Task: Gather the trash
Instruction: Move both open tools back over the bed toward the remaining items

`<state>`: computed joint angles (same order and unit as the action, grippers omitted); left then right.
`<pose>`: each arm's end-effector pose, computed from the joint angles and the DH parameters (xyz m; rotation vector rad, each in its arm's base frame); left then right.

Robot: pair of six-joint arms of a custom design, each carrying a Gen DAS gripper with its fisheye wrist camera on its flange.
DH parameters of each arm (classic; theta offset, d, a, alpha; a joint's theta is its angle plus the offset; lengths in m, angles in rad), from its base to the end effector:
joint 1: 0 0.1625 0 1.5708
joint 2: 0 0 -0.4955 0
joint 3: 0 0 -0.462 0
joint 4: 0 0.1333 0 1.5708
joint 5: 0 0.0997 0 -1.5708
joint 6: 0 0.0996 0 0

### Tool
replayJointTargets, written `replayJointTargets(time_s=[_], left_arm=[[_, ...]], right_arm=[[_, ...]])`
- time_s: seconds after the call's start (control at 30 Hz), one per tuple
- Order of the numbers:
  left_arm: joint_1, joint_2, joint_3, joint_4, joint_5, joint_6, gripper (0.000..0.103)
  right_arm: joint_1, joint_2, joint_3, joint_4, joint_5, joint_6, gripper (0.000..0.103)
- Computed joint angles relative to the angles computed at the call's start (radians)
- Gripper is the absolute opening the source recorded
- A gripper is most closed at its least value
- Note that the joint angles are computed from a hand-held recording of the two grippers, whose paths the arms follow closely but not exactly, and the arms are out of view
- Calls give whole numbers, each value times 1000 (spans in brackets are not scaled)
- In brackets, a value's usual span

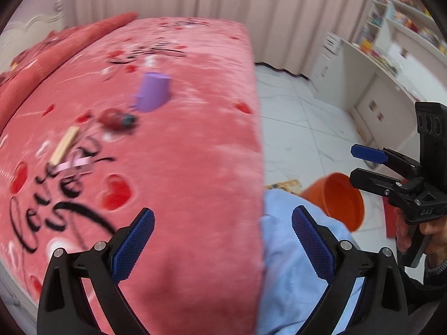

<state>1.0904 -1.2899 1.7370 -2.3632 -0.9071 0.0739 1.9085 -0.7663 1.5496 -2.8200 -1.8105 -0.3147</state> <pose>-0.1390 -0.6880 0.3988 0.5385 2.4411 -0.5998 0.3741 -0.7344 0.1385 0.8312 -2.7096 0.6760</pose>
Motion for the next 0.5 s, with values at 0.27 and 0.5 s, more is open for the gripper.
replayJointTargets(time_s=[0.27, 0.5], left_arm=[[58, -32, -48, -17, 42, 30, 97], [134, 4, -170, 13, 37, 89, 97]], right_arm=[[53, 157, -219, 121, 49, -64, 95], [76, 296, -421, 215, 73, -91, 95]])
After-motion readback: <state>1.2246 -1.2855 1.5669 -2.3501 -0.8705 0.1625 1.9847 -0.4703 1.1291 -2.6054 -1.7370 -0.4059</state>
